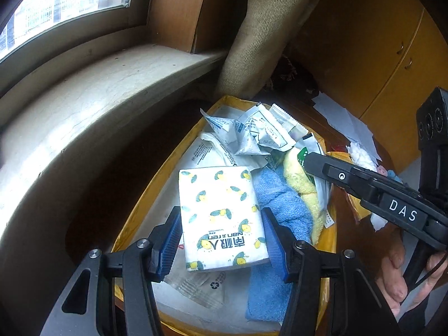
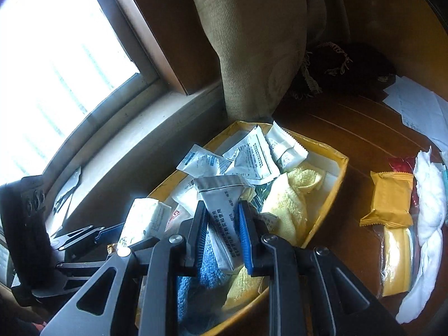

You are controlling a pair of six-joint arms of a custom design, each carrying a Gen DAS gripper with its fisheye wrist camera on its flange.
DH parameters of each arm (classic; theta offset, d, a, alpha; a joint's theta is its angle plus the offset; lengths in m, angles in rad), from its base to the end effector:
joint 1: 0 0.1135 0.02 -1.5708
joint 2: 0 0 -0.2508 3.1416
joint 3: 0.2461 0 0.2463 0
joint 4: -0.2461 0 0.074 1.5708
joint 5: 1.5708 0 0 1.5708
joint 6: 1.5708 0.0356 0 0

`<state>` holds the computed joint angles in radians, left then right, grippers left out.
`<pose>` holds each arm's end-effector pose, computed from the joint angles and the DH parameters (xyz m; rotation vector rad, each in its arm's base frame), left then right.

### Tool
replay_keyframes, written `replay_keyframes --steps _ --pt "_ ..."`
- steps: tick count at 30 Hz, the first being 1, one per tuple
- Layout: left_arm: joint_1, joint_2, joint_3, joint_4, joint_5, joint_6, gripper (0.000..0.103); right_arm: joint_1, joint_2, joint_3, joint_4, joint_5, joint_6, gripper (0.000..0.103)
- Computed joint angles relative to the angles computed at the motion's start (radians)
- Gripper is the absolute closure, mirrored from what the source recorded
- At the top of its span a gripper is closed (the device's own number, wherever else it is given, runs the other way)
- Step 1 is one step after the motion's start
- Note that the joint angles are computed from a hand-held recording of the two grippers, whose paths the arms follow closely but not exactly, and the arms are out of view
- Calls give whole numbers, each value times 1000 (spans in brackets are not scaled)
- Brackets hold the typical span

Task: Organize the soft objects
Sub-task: 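Open both tools in the tray and withdraw them to the table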

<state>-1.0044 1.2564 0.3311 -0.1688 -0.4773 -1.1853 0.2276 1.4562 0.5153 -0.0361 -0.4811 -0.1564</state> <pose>0.1118 -0.1453 0.1034 -0.3722 2.4713 -0.2607 0.2297 0.0701 0.1175 -0.6600 2.4138 0.6389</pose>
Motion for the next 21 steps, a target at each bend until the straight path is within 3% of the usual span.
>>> replay_keyframes --steps 9,14,16,18,20,21 --pt "52 35 -26 70 27 53 44 109 69 -4 98 85 37 81" --pt "51 15 -55 114 35 58 43 106 127 17 118 56 58 76" --pt "38 14 -58 117 24 54 42 75 157 38 94 -20 56 75" --pt "28 -8 -75 124 -2 24 42 50 152 34 94 -63 66 55" --pt "7 -37 -88 113 -43 -38 34 23 106 6 99 -101 65 42" --pt "0 -48 -90 106 -56 -52 33 12 77 -8 94 -112 62 41"
